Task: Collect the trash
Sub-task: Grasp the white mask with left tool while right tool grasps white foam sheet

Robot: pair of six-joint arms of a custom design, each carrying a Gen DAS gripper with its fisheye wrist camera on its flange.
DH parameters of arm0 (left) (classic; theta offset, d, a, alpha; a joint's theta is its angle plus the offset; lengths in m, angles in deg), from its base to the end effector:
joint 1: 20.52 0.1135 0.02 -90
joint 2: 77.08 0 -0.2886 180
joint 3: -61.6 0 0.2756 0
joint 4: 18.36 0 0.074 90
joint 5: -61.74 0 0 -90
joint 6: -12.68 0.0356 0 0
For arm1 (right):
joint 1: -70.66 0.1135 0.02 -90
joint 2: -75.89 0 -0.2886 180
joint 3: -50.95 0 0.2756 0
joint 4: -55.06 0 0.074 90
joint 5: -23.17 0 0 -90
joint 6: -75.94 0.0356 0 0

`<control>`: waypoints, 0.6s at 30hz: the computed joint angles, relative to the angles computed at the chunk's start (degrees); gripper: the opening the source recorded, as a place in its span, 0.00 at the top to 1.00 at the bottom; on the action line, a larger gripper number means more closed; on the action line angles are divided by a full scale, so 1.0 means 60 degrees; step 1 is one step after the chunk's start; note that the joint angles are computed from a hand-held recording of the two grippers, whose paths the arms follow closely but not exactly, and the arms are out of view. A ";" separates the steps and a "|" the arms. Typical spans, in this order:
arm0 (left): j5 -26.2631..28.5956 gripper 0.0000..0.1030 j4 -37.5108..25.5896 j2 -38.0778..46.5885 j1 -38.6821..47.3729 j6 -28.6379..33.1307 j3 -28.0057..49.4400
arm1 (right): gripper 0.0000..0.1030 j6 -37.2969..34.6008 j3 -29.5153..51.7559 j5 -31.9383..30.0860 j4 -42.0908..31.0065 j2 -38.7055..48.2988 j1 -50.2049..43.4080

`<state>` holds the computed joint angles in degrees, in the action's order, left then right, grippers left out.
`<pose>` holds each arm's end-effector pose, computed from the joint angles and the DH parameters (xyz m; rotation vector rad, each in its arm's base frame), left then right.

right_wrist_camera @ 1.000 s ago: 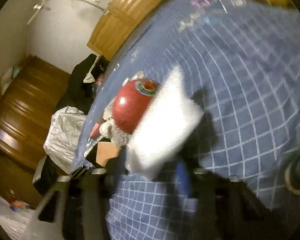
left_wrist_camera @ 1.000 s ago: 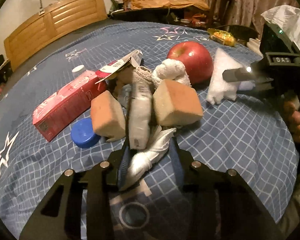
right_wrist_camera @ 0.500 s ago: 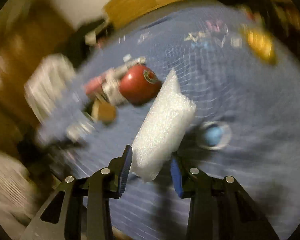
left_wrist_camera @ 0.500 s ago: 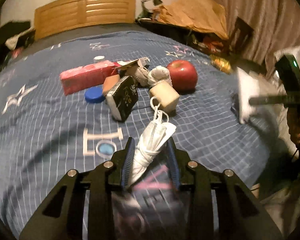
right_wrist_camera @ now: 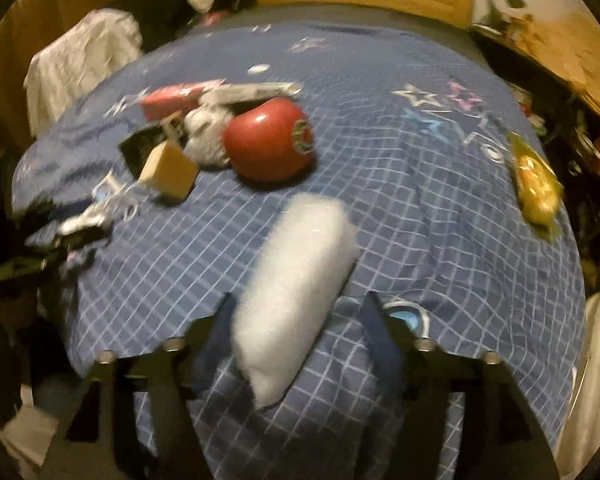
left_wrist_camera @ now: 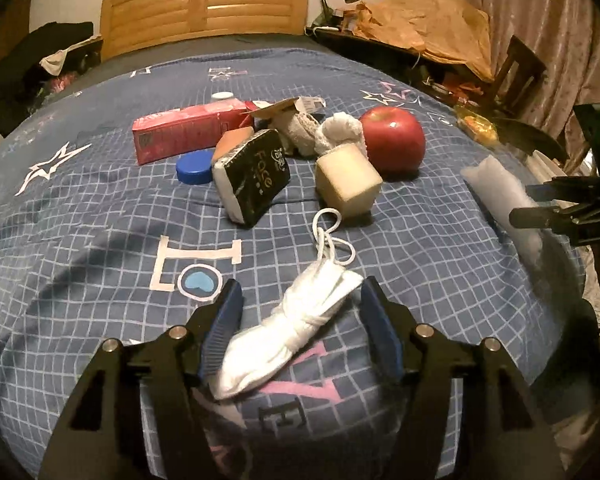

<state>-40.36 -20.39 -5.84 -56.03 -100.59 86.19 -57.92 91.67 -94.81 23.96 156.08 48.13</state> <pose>0.1575 -0.1032 0.1046 0.1609 2.4020 -0.2230 0.2084 -0.0684 0.1233 -0.5858 2.5158 0.2962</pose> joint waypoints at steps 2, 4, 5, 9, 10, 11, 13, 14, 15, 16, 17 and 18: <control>-0.0218 0.41 -0.0273 -0.0634 -0.0133 -0.0158 -0.0218 | 0.31 -0.0221 -0.0171 -0.0538 -0.0083 -0.0332 -0.0701; -0.0483 0.39 -0.0847 -0.1692 -0.0241 -0.0314 -0.0483 | 0.30 -0.0668 -0.0291 -0.1228 -0.0522 -0.0749 -0.1634; -0.0631 0.37 -0.1136 -0.2098 -0.0338 -0.0388 -0.0560 | 0.30 -0.0750 -0.0396 -0.1430 -0.0628 -0.0904 -0.1841; -0.1370 0.36 -0.2140 -0.3244 -0.0875 -0.0752 -0.0706 | 0.30 -0.1368 -0.0904 -0.2304 -0.1207 -0.1457 -0.2600; -0.1538 0.34 -0.2091 -0.3204 -0.0998 -0.0846 -0.0748 | 0.30 -0.1360 -0.1151 -0.2412 -0.1056 -0.1546 -0.2572; -0.1620 0.34 -0.1940 -0.3024 -0.1040 -0.0904 -0.0763 | 0.30 -0.1205 -0.1422 -0.2430 -0.0752 -0.1717 -0.2450; -0.1601 0.34 -0.1427 -0.2324 -0.1040 -0.1014 -0.0777 | 0.31 -0.0362 -0.2087 -0.2045 0.0463 -0.2040 -0.1746; -0.1632 0.34 -0.1124 -0.1931 -0.1119 -0.1046 -0.0795 | 0.35 0.0007 -0.2308 -0.1767 0.1099 -0.1905 -0.1424; -0.1842 0.34 -0.0866 -0.1612 -0.1284 -0.1051 -0.0811 | 0.43 0.0270 -0.2414 -0.1589 0.1495 -0.1735 -0.1220; -0.2155 0.34 -0.0660 -0.1361 -0.1502 -0.1047 -0.0829 | 0.48 0.0637 -0.2497 -0.1399 0.1992 -0.1390 -0.1013; -0.2370 0.34 -0.0358 -0.1098 -0.1618 -0.0938 -0.0874 | 0.52 0.0854 -0.2534 -0.1345 0.2303 -0.1141 -0.1013; -0.2440 0.34 -0.0058 -0.0902 -0.1627 -0.0835 -0.0941 | 0.57 0.1052 -0.2530 -0.1443 0.2548 -0.0892 -0.1106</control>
<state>-55.01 -20.74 -11.25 -65.79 -105.60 80.54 -51.60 76.49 -103.47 39.25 150.72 41.50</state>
